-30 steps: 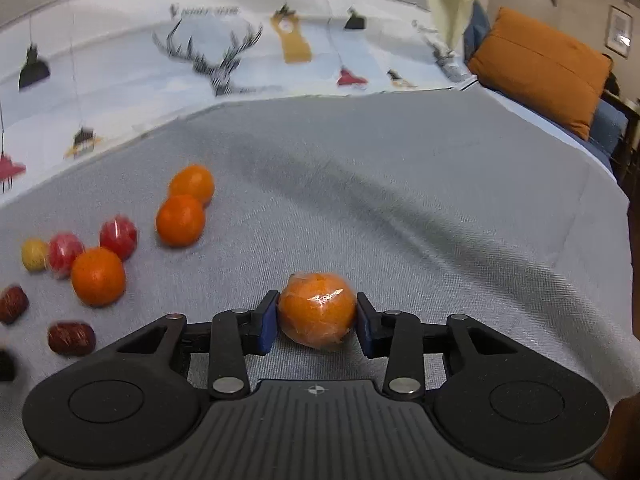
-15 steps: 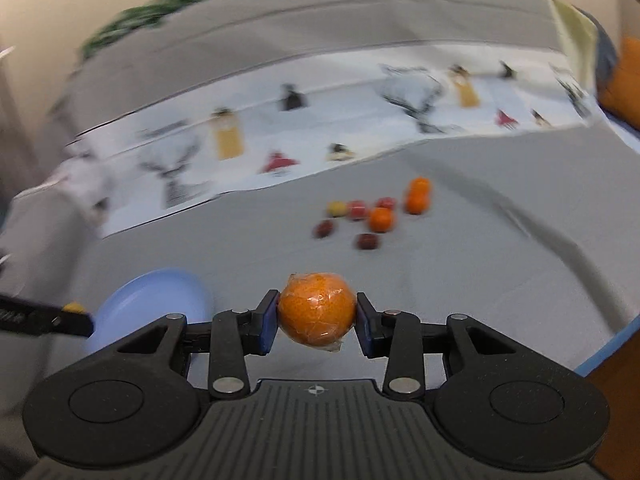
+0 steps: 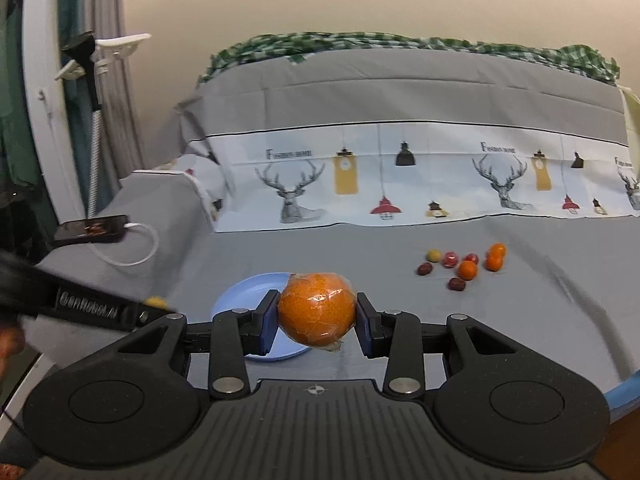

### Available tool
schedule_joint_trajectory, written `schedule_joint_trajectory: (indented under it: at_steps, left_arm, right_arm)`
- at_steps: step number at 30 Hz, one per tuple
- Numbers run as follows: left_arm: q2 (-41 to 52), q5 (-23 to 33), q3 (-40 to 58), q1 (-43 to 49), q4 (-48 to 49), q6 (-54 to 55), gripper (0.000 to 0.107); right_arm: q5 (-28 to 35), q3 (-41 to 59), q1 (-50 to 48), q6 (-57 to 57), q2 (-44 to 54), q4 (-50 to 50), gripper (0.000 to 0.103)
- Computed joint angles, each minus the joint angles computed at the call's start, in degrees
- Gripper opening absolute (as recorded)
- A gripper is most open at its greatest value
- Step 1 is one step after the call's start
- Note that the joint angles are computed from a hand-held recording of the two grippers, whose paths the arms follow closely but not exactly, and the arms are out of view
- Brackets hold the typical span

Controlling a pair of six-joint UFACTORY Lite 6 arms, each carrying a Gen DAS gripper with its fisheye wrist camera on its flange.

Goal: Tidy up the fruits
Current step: 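Carry the mandarin and yellow fruit in both tools over the blue plate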

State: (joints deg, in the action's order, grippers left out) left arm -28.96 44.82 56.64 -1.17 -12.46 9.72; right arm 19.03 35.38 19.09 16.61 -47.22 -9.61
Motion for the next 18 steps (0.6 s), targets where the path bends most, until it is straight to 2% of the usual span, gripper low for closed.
schedule_joint_trajectory:
  at_steps: [5,12,18]
  left_arm:
    - [-5.26,2.25,-1.91,0.87,-1.01,-0.15,0.025]
    - [-6.25,2.74,-2.09,3.15,-2.21,0.53,0.025]
    - [-4.29,2.17,-1.46,3.54,-2.07,0.82,0.025]
  right_arm:
    - [4.80,-1.45,9.10,19.65,-4.71,-19.51,0.040]
    - [6.14,-1.53,11.34,23.39,-5.30,-23.68,0.040]
    - [4.63,-1.35,9.52,20.60,-3.49,-20.69,0.040]
